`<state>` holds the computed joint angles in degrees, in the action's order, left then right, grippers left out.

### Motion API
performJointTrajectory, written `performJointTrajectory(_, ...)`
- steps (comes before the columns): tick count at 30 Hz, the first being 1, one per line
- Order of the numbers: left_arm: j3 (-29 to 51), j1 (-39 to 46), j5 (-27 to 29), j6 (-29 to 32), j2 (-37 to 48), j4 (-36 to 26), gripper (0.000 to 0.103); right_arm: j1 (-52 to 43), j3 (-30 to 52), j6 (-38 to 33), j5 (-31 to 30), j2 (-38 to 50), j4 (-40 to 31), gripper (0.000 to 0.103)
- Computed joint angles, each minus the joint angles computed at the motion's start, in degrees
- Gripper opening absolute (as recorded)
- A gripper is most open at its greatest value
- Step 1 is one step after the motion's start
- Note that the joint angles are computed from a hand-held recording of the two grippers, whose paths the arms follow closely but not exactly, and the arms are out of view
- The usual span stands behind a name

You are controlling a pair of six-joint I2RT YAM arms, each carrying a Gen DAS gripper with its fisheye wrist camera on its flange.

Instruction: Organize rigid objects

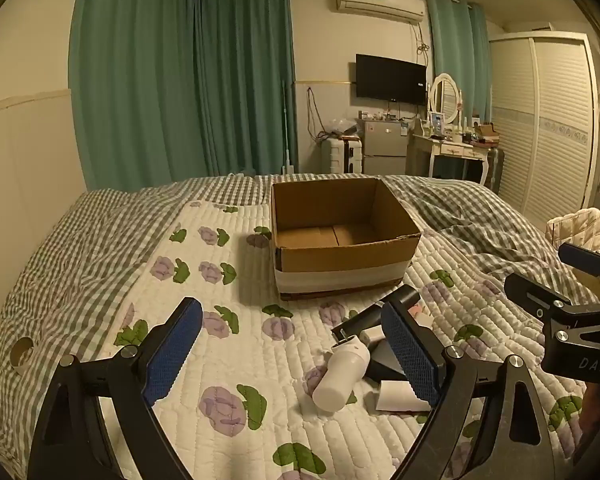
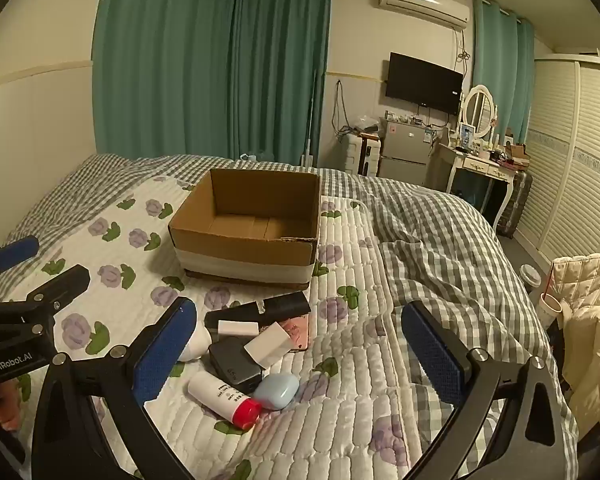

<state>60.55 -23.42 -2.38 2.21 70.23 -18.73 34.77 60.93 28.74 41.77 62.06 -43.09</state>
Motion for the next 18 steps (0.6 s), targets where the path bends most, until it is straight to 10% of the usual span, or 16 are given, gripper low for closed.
performJointTrajectory(18,-0.08,0.21,0.26,-0.12,0.29,-0.48,0.093,0.16,-0.91,0.01,-0.12,0.37,1.09,0.103)
